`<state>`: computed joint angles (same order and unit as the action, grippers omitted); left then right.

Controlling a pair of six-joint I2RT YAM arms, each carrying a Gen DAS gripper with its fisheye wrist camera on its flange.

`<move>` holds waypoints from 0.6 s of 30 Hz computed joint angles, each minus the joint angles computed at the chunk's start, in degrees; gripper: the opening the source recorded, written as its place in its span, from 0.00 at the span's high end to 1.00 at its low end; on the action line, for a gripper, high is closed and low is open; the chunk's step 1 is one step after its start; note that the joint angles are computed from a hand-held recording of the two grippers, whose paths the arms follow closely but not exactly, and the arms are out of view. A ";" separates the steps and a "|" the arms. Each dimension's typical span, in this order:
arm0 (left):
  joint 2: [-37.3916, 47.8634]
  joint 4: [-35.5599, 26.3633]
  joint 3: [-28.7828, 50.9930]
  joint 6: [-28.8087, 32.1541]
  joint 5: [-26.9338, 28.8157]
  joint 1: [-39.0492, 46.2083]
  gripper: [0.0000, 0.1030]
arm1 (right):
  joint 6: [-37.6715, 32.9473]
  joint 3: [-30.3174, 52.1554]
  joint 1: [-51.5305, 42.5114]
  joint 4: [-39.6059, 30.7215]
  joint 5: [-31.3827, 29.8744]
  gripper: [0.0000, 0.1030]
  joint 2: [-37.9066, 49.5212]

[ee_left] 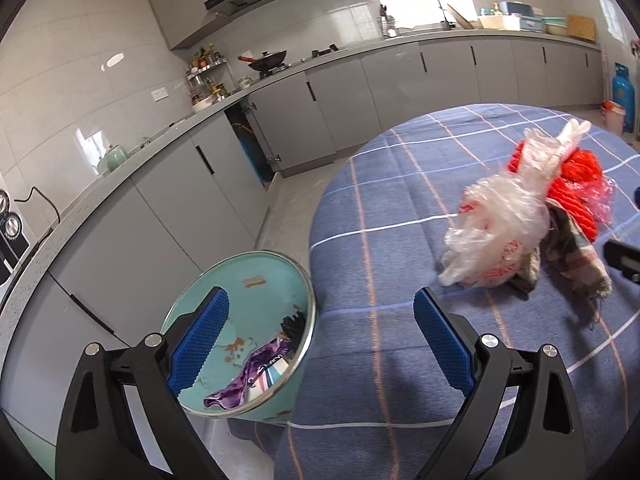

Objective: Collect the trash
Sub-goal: 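Move both tools back over the plastic bag and striped cloth, then grasp the clear plastic bag with the left tool while the right tool grasps the striped cloth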

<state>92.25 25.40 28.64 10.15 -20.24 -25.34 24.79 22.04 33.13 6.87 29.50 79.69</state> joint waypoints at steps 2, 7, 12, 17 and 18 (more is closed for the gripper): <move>0.12 0.22 -0.14 -0.01 -0.09 -0.32 0.10 | 0.08 0.66 -0.14 1.16 -0.76 0.27 2.19; -0.19 0.45 -0.16 0.10 0.27 -0.83 0.10 | 0.08 2.74 -2.03 2.55 -3.99 0.44 7.24; -1.23 0.79 0.16 0.59 0.91 -2.48 0.07 | -0.25 3.00 -3.92 2.08 -5.93 0.90 8.46; -1.30 0.87 1.24 0.53 2.39 -4.58 0.07 | -0.42 0.49 -5.29 0.50 -4.86 0.96 3.96; -1.16 0.83 1.52 0.50 3.02 -5.18 0.07 | -0.58 -0.12 -5.84 0.33 -4.97 0.97 2.83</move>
<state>91.09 26.23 30.16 10.66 -17.21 -30.52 24.21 21.92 27.29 7.20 24.52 82.52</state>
